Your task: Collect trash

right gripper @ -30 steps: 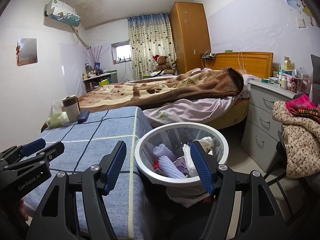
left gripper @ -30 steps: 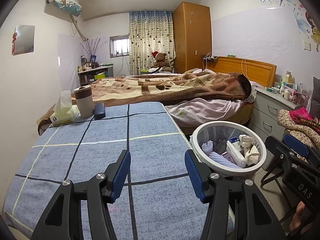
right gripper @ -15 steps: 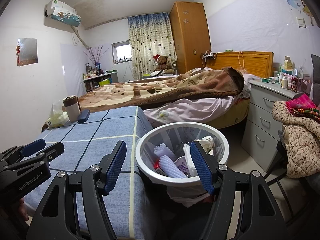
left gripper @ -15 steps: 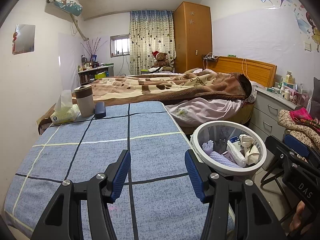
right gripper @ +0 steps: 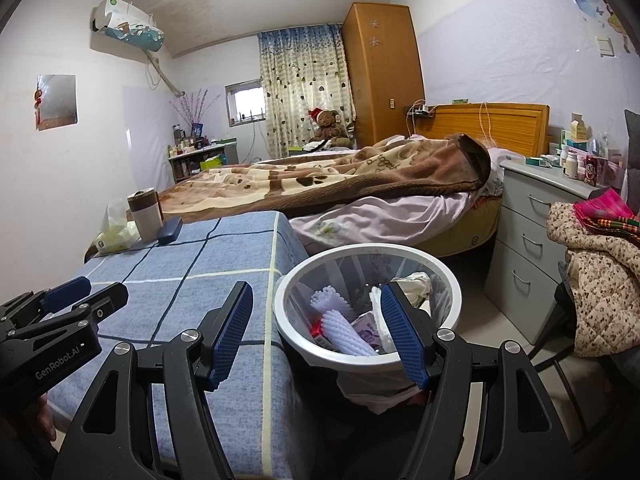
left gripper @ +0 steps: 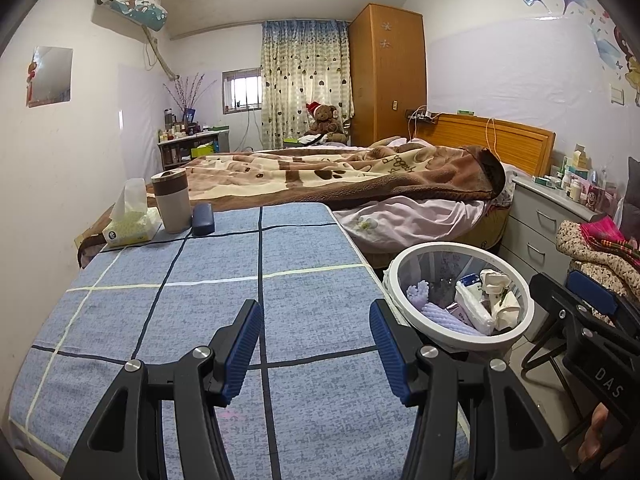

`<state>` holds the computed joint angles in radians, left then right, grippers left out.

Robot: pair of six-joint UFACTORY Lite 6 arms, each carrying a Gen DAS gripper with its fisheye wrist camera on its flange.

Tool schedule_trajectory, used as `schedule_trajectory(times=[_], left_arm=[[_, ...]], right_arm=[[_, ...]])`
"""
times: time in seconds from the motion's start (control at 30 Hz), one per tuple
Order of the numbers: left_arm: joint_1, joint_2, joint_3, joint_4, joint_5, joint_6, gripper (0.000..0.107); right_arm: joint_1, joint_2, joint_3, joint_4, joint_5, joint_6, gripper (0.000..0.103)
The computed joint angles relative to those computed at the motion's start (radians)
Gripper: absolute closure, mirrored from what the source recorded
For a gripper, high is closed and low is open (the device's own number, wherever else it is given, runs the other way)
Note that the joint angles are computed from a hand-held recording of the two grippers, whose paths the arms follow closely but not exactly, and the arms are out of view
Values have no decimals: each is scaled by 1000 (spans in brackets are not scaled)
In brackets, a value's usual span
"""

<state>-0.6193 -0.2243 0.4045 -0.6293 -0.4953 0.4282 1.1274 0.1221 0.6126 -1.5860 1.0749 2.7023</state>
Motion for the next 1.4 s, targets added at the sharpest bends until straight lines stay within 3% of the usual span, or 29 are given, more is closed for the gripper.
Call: schedule_trajectory(times=[1.03, 1.4], left_arm=[[13, -7, -3, 9, 9, -2, 51], [55, -39, -29, 83, 35, -48, 51]], right_arm=[[-2, 11, 15, -5, -11, -4, 35], [-6, 21, 27, -8, -16, -9, 35]])
